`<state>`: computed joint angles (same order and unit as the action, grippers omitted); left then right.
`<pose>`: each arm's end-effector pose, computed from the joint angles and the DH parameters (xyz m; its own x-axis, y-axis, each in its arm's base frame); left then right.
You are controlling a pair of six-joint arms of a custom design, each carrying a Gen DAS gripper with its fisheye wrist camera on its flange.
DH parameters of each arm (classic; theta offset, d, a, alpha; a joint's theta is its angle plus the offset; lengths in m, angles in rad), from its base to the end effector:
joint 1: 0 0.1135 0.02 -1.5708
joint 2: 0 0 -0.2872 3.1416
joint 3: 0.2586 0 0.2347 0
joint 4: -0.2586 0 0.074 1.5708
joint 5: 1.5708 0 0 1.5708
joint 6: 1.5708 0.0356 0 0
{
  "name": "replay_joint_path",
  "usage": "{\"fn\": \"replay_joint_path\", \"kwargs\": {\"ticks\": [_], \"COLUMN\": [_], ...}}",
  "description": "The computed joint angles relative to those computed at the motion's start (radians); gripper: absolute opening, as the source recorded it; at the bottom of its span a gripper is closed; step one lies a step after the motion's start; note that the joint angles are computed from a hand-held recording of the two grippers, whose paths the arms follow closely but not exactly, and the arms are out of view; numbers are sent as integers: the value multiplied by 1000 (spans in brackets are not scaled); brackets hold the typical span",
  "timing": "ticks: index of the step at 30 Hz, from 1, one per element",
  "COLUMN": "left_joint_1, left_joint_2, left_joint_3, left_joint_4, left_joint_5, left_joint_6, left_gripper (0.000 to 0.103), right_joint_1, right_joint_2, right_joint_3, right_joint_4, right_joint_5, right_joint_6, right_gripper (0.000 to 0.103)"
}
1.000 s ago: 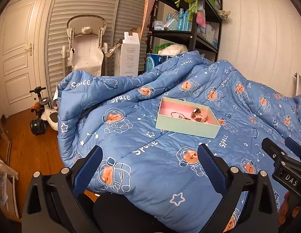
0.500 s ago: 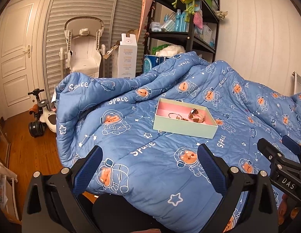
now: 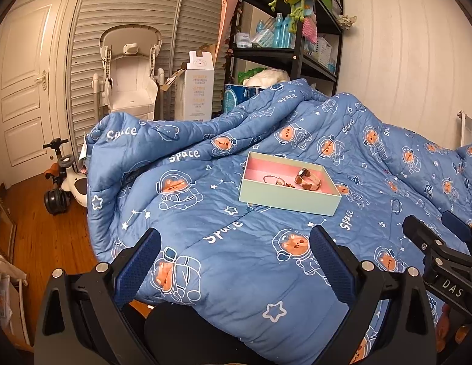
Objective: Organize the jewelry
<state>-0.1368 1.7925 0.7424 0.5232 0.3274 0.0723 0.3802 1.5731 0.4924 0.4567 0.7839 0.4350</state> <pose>0.3364 -0.0579 0.1725 -0.4676 0.1334 -0.8738 0.4394 0.8928 -0.0988 0.2516 0.0735 0.1708 -0.3786 0.1701 -0.9098 0.4728 0.8806 -0.0321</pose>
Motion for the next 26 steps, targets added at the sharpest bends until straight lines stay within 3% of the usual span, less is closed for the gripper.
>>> {"fn": "replay_joint_path", "kwargs": {"ticks": [26], "left_joint_1": [-2], "left_joint_2": [-1], "left_joint_3": [9], "left_joint_4": [-25], "left_joint_5": [-11], "left_joint_6": [8], "left_gripper": [96], "right_joint_1": [-3], "right_joint_2": [8], "right_joint_3": [5], "right_joint_4": [-18], "right_joint_5": [-22], "right_joint_6": [6], "right_gripper": [97]}}
